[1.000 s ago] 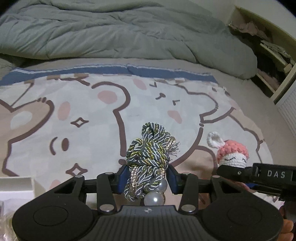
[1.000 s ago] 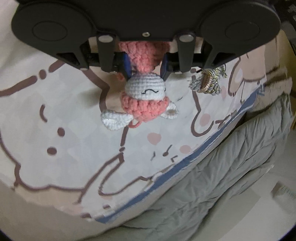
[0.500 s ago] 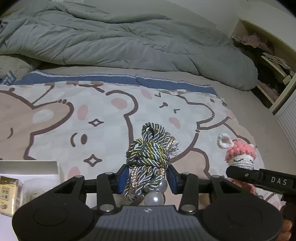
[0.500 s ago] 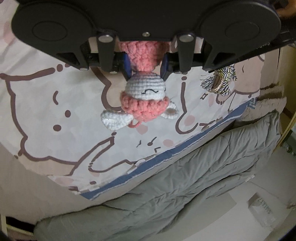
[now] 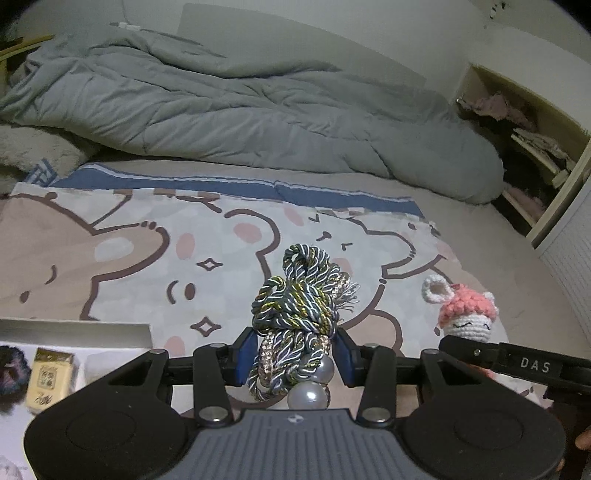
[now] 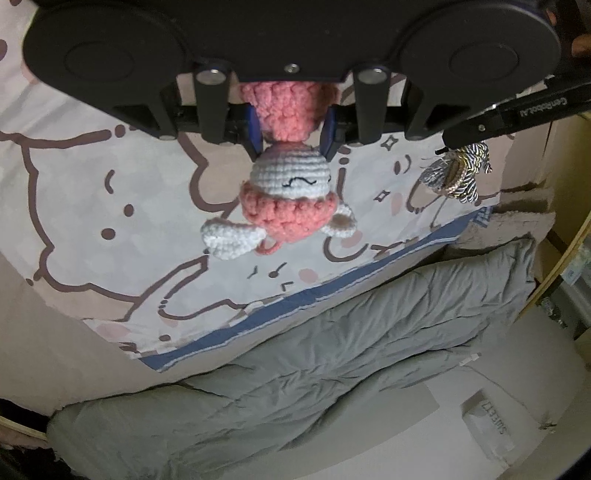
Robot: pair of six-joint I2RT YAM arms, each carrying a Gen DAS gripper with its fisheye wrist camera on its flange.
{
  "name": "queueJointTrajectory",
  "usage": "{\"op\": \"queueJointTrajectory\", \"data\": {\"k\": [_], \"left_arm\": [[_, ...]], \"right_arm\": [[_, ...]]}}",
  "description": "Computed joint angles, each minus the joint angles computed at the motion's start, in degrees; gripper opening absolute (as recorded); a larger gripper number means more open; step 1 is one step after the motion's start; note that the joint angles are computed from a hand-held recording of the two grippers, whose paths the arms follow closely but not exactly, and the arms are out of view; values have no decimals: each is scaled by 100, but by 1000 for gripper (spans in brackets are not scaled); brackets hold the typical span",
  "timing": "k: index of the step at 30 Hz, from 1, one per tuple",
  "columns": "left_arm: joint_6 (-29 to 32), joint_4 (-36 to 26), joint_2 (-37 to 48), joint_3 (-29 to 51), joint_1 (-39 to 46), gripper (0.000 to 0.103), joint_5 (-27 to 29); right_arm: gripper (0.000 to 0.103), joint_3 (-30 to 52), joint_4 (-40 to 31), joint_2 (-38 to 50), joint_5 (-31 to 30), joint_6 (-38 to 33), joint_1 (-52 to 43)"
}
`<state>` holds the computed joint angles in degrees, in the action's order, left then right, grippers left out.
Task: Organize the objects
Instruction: 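Lift and carry the cord bundle and pink bunny over the white box lid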
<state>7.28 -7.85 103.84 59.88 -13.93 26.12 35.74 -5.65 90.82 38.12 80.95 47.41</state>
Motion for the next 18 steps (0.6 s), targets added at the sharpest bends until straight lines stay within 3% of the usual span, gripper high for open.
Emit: {"op": "queueJointTrajectory", "data": {"k": [10, 18], "left_arm": [[483, -461, -616, -221, 1017, 46, 387], [993, -841, -806, -278, 1991, 46, 736]], "right_arm": [[34, 661, 139, 340, 63, -211, 327], [34, 1538, 424, 1058, -225, -767, 478]]}}
